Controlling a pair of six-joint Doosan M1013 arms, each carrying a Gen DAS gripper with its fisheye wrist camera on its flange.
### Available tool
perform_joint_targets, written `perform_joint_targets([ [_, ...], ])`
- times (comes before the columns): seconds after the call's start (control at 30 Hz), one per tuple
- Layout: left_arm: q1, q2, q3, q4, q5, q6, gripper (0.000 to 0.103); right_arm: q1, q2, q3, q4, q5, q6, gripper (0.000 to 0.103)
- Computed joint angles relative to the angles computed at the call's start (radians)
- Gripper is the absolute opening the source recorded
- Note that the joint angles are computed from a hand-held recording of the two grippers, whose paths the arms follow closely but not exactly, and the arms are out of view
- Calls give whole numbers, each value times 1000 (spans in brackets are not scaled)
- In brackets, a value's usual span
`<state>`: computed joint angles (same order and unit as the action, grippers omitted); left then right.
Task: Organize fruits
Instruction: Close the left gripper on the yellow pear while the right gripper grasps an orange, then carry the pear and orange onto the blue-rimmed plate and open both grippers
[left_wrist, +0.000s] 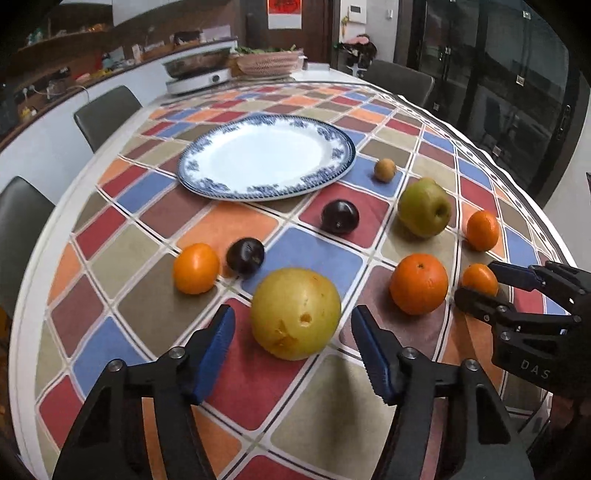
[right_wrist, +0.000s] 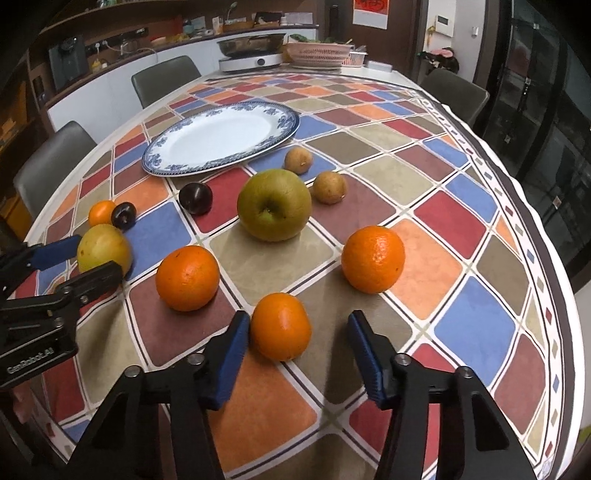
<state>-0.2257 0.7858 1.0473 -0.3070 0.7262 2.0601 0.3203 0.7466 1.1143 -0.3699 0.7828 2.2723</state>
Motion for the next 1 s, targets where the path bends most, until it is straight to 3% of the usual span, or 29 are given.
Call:
perform_joint_targets([
  [0.17,-1,16,-26,3,38,-7,50,-3,8,-14,20,4,-34,45],
  [0.37,1,19,-31,2,38,-3,49,-3,11,-21,41,2,-68,32],
  [0.7,3,1,-10,-38,28,22,48,-3,1,-13,28,-15,-65,32],
  [1.0,10,-8,-45,-69,8,52,48,-10,-15,-46,71,-102,-175,32],
])
